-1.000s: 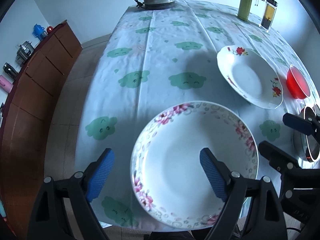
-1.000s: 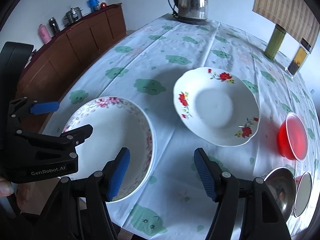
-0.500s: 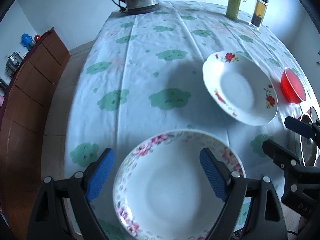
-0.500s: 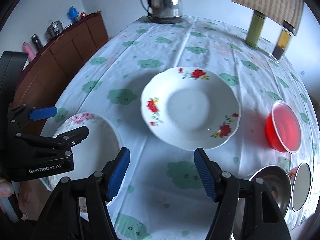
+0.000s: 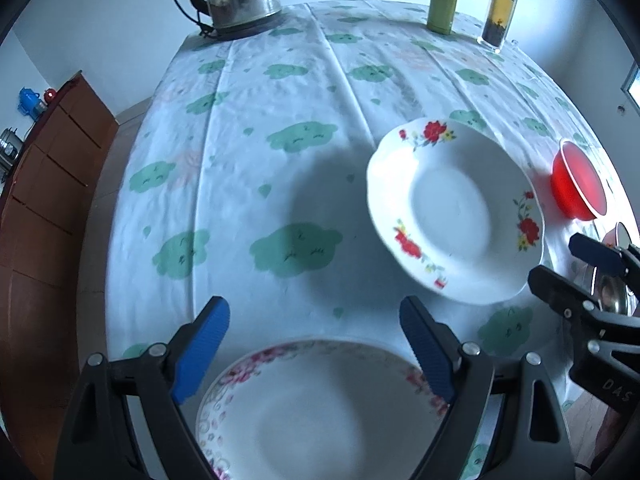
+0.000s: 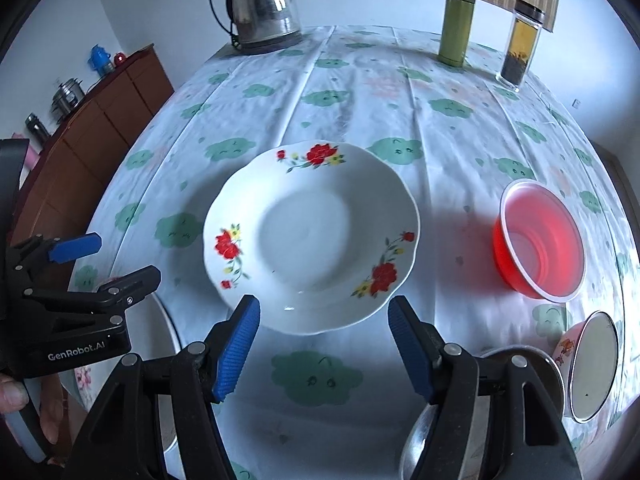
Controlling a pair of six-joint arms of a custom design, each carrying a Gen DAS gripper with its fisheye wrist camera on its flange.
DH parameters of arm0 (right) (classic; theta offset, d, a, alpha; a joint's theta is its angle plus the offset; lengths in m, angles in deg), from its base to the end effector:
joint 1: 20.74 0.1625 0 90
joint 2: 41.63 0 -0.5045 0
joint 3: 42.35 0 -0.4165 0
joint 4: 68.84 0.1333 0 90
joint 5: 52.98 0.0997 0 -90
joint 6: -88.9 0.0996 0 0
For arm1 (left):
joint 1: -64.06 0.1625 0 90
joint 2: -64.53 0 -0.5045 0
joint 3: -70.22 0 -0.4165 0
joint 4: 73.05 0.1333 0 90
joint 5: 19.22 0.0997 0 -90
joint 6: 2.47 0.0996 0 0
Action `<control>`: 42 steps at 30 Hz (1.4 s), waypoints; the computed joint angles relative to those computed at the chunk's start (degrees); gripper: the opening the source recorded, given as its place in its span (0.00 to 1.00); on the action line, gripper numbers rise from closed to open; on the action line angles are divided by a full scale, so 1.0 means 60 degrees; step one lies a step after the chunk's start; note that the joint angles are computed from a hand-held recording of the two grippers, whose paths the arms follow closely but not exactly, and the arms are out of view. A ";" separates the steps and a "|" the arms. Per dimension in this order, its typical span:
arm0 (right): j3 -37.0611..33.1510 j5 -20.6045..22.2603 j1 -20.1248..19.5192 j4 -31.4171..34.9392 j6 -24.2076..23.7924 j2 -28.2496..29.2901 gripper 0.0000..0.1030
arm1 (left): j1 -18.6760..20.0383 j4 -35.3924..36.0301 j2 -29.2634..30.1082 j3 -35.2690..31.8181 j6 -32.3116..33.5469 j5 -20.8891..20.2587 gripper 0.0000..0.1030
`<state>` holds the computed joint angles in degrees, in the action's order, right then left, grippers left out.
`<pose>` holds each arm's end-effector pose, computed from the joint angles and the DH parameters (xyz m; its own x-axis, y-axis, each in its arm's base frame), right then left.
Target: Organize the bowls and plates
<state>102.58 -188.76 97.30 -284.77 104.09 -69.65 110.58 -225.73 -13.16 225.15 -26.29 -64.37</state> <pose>0.2268 -0.2941 -0.0249 -0.7667 0.0077 0.6420 -0.2729 0.9012 -0.3368 -0.0438 -0.3420 0.1558 -0.6280 0.2803 -0.7260 0.4508 0.8915 -0.0457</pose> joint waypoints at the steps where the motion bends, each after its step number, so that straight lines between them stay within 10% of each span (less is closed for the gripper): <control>1: -0.0007 -0.0009 -0.0025 0.0017 0.0028 -0.0019 0.66 | 0.0002 -0.0084 0.0075 -0.0033 0.0056 -0.0018 0.86; 42: -0.0457 0.0095 -0.1873 0.1685 0.0546 -0.0982 0.62 | 0.0768 -0.1375 0.2554 -0.1355 0.1382 -0.0257 0.82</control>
<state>99.84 -188.19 86.07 -274.66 107.37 -75.54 115.19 -233.98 2.17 217.02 -18.00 -65.91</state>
